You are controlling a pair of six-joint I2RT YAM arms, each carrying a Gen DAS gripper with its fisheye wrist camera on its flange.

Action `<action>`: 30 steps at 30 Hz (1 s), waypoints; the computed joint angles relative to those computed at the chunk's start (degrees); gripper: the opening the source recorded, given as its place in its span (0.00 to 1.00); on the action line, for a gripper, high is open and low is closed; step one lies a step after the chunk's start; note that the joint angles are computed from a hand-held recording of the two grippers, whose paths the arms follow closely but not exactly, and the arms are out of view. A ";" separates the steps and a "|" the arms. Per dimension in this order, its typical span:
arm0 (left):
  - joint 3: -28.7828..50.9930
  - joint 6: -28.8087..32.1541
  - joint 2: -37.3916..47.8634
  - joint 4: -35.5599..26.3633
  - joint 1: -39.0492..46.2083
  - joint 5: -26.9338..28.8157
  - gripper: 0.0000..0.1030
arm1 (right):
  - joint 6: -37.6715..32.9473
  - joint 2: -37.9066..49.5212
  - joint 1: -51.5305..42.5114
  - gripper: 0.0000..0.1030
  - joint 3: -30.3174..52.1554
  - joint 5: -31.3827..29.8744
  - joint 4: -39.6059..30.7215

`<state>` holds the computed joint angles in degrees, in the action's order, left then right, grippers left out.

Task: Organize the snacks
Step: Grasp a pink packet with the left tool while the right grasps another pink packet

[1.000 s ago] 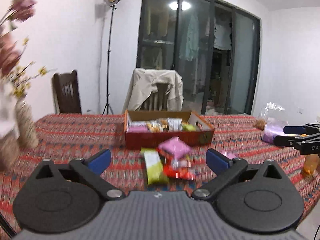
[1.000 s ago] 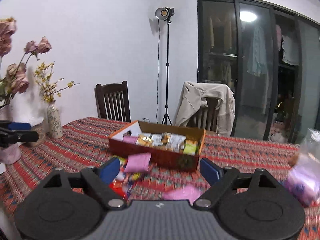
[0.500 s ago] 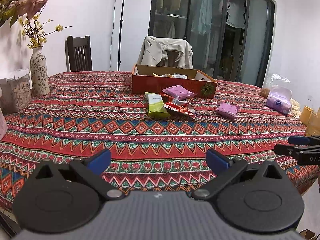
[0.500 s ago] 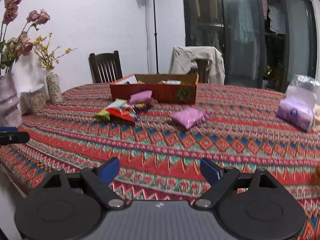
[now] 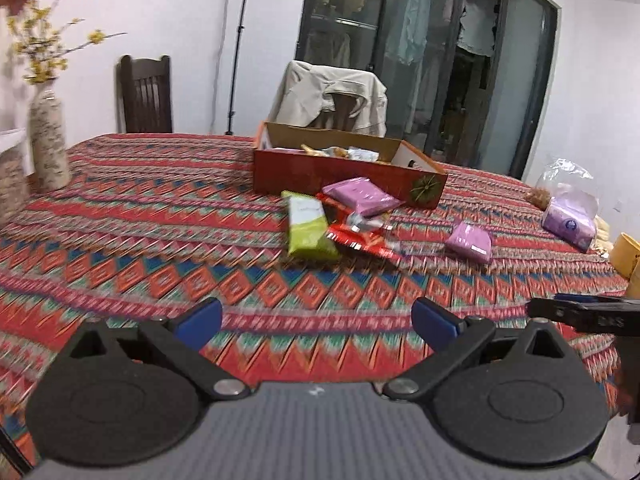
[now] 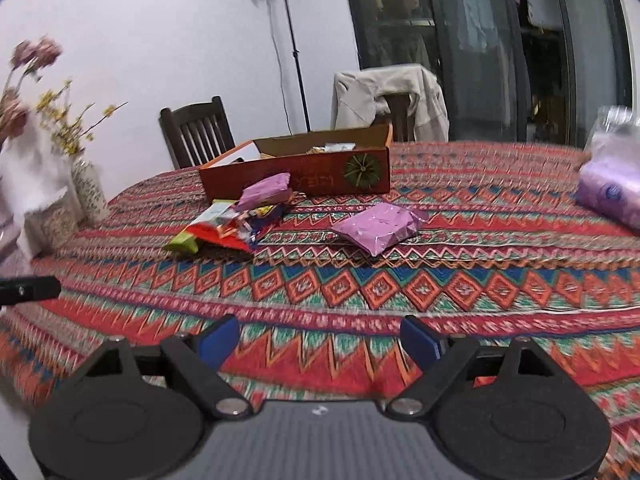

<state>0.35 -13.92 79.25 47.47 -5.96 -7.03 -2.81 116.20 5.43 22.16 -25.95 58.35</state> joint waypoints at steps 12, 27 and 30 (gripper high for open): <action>27.67 4.11 25.55 -2.82 1.64 4.37 0.99 | 12.33 20.10 5.63 0.83 48.86 7.16 -34.01; 75.72 -4.94 52.16 -33.67 0.64 0.93 0.79 | -7.57 27.13 4.90 0.61 61.62 8.07 -39.37; 77.70 -5.29 53.92 -34.81 0.45 -0.12 0.69 | -8.52 27.39 4.98 0.62 60.88 8.22 -38.71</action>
<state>78.05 -19.21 133.17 12.67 -5.52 -7.14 -11.33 143.59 10.42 83.04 -17.73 19.64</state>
